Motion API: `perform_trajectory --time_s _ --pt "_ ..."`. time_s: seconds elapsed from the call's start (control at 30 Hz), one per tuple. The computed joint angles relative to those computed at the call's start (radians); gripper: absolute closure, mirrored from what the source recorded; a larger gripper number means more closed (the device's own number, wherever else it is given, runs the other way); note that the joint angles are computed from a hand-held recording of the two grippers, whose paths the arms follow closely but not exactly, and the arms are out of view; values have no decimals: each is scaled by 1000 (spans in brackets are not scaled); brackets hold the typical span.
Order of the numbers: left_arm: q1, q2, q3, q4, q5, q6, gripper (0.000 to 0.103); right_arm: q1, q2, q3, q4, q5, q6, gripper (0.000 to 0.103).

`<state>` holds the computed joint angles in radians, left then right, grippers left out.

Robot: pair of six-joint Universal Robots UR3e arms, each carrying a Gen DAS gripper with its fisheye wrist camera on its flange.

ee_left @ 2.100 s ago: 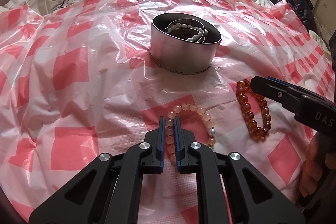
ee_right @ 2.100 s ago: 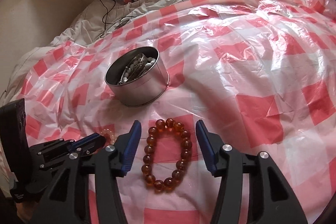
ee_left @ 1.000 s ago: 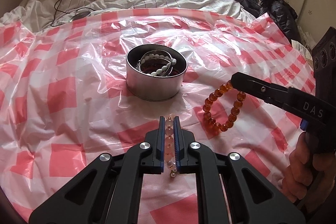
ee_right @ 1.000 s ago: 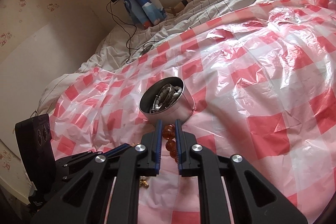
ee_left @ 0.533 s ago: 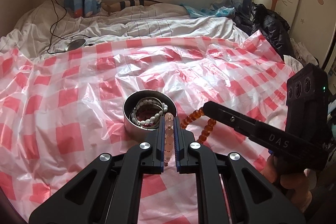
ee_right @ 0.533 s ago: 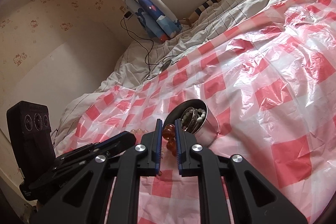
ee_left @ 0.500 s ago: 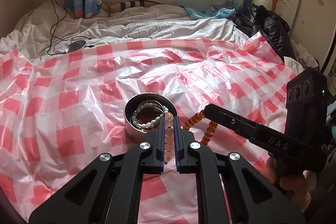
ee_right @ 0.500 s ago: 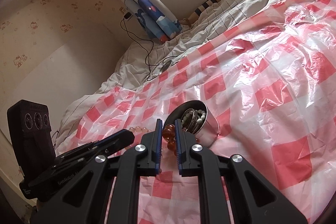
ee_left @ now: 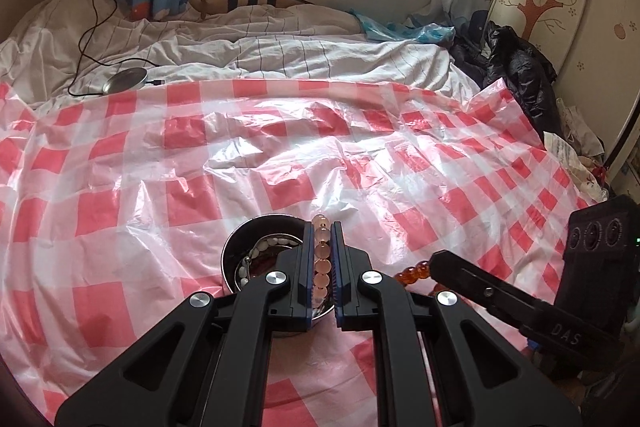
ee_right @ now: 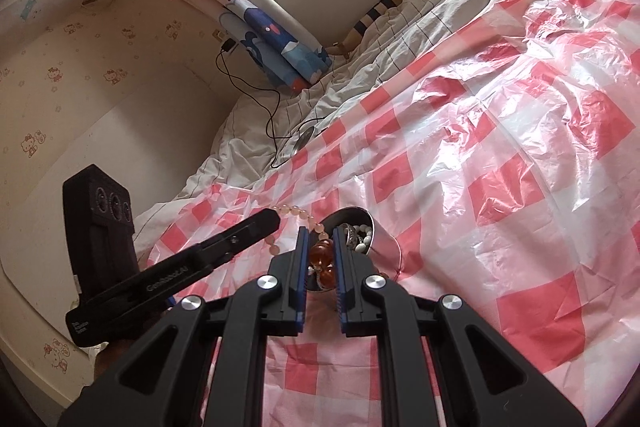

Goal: Organize jewelry
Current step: 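Carry both bracelets over the silver tin and open both tools to drop them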

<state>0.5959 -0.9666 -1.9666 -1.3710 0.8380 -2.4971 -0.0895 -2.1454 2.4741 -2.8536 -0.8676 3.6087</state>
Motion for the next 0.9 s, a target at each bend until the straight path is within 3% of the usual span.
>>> perform_trajectory --time_s 0.13,0.27,0.37,0.43,0.53,0.77,0.9 --pt "-75 -84 -63 182 110 -81 96 -6 -5 1 8 7 -3 90" --pt "-96 -121 -92 255 182 -110 96 6 6 -5 -2 6 -3 90" --pt "-62 -121 -65 192 158 -89 93 9 25 -6 -37 26 18 90" --pt "-35 -113 -47 156 133 -78 77 18 50 -16 -72 31 37 90" --pt "2 -105 -22 103 107 -64 61 53 138 -51 -159 31 72 90" --pt "134 -63 26 -43 11 -13 56 164 419 -200 -366 10 178 90" --pt "163 -60 33 -63 -4 -6 52 199 561 -276 -462 33 253 90"
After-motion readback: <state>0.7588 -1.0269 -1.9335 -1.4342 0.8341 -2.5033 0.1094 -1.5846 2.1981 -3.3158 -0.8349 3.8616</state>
